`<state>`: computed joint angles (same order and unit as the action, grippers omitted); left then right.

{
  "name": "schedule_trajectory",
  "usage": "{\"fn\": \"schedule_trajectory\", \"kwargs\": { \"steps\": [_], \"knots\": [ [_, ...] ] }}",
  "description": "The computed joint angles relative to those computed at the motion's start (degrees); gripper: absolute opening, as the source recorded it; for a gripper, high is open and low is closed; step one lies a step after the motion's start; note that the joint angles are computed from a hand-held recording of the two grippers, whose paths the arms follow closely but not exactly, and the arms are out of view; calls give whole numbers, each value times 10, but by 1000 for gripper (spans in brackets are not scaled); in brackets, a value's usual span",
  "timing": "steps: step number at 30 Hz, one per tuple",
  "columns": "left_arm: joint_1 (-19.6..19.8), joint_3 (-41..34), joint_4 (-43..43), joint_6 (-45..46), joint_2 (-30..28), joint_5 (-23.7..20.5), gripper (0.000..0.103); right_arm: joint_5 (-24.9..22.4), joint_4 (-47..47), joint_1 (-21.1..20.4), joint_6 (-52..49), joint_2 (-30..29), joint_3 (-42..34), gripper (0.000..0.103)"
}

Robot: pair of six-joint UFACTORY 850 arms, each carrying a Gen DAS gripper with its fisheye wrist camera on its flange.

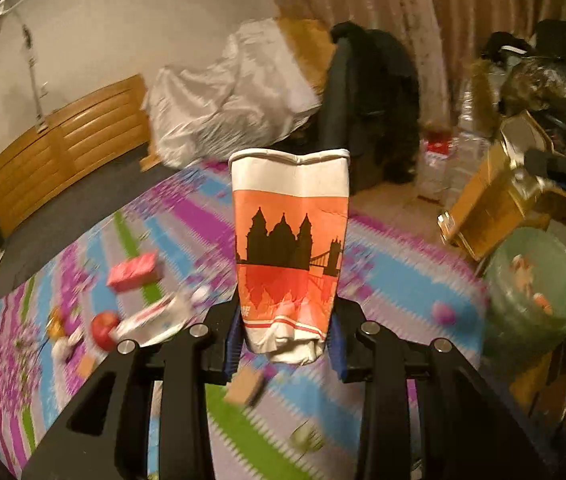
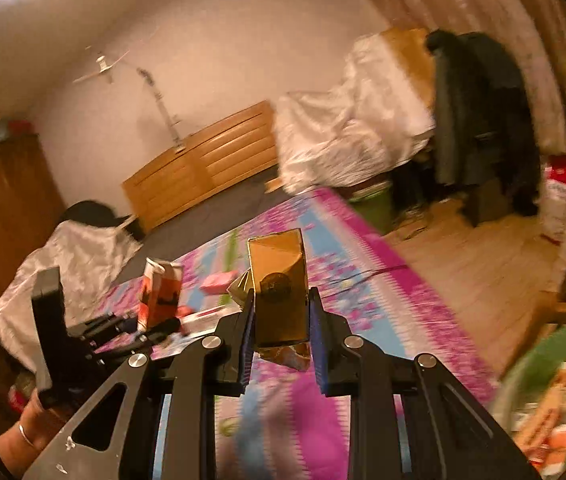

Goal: Collect trash
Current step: 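Carry the paper cup and gold box in both tools over the green bin, then open both tools to drop the paper cup and gold box into the bin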

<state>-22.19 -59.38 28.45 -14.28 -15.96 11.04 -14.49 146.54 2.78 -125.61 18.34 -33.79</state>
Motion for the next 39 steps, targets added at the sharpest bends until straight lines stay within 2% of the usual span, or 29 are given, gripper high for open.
{"fn": "schedule_trajectory", "kwargs": {
  "steps": [5,8,14,17,23,25,30,32,39],
  "knots": [
    [-56,-48,16,-3,-27,-4,33,45,16,-67,-26,67,35,25],
    [-89,-71,30,-8,-42,-4,33,61,-38,-121,20,103,55,25],
    [-147,-113,57,-12,-73,-13,33,68,-256,-239,214,160,78,25],
    [-171,-140,91,-38,-92,-21,33,58,-370,-295,307,178,87,25],
    [-211,-177,130,-60,-120,-37,33,33,-475,-388,376,195,101,25],
    [-222,-188,133,-59,-128,-43,33,48,-458,-390,357,191,100,25],
    [-251,-208,115,-30,-146,-60,33,46,-461,-432,338,187,106,25],
    [-260,-212,114,-23,-151,-66,33,57,-497,-436,371,194,109,25],
    [-284,-231,314,-219,-169,-86,33,69,-601,-464,455,216,126,25]
  ]
}}
